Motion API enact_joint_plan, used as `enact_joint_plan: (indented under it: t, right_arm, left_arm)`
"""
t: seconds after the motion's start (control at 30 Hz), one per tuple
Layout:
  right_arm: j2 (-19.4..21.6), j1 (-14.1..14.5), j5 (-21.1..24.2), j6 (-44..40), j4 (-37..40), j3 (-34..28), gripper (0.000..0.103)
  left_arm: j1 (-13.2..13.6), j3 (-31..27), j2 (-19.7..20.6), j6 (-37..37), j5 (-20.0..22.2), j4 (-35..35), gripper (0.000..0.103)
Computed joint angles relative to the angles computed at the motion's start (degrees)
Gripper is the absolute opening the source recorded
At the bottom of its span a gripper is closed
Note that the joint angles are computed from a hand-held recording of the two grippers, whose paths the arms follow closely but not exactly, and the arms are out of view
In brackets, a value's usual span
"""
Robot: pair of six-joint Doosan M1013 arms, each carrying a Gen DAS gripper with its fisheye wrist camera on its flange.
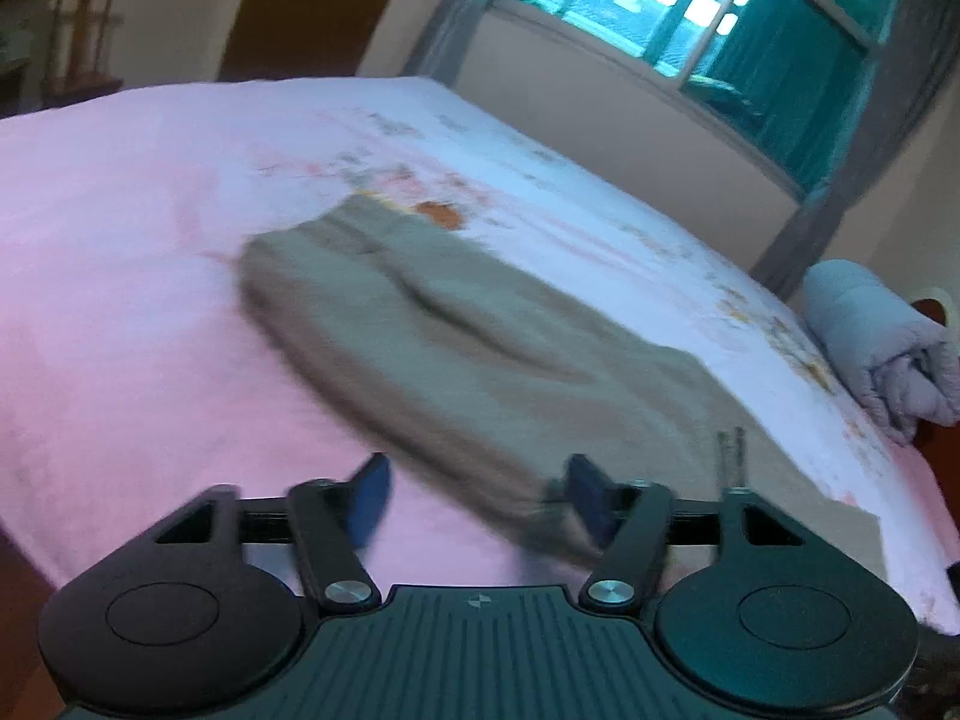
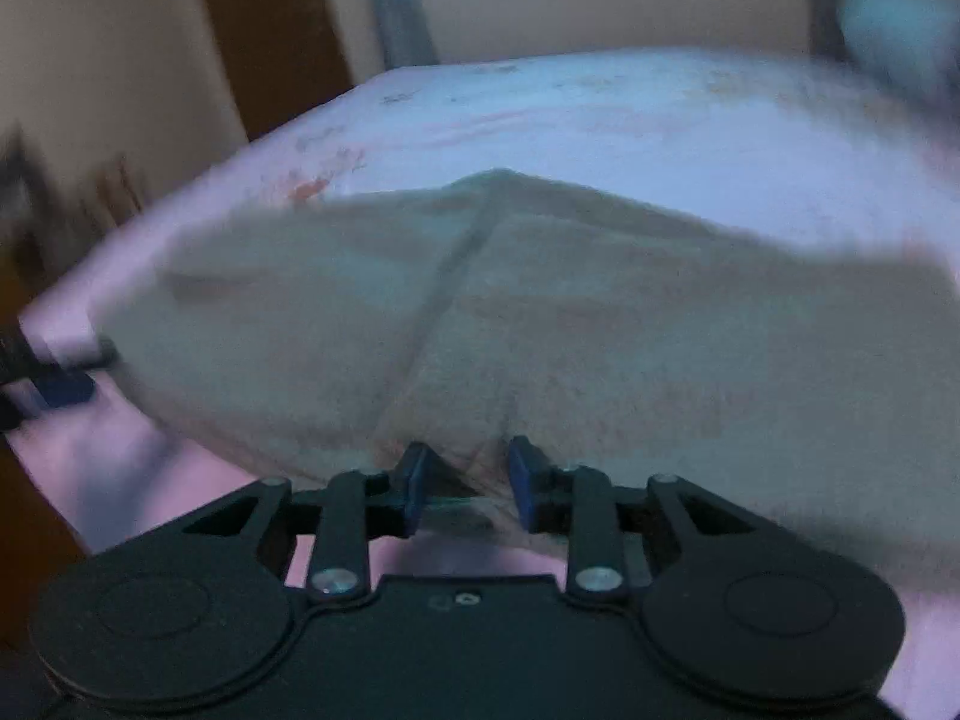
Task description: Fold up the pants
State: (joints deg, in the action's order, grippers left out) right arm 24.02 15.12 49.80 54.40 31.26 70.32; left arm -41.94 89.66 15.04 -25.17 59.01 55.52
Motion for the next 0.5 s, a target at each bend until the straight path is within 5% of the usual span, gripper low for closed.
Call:
enact_joint_plan:
  t: [0.07,0.2,0.37,0.5]
  right_arm:
    - [-1.0,-0.2,-0.9,-2.6,2.9,0.7,0.028]
    - [-3.1,-0.8,-5.6,-6.7,7.4,3.0,0.035]
    - [-3.9,-1.0,-6.8,-4.8,6.0,3.9,0.036]
    - [-4.1,-1.1,-7.5,-3.3,4.7,4.3,0.042]
  left_arm:
    - [0.2,1.7,-0.8,-1.1,1.6,1.1,0.094]
    - [2.5,5.0,-2.3,-5.2,-0.5,4.1,0.097]
    - [7.8,11.5,-4.1,-26.1,-14.3,13.2,0.097]
    - [11.2,15.2,-4.6,-43.7,-21.5,25.1,0.098]
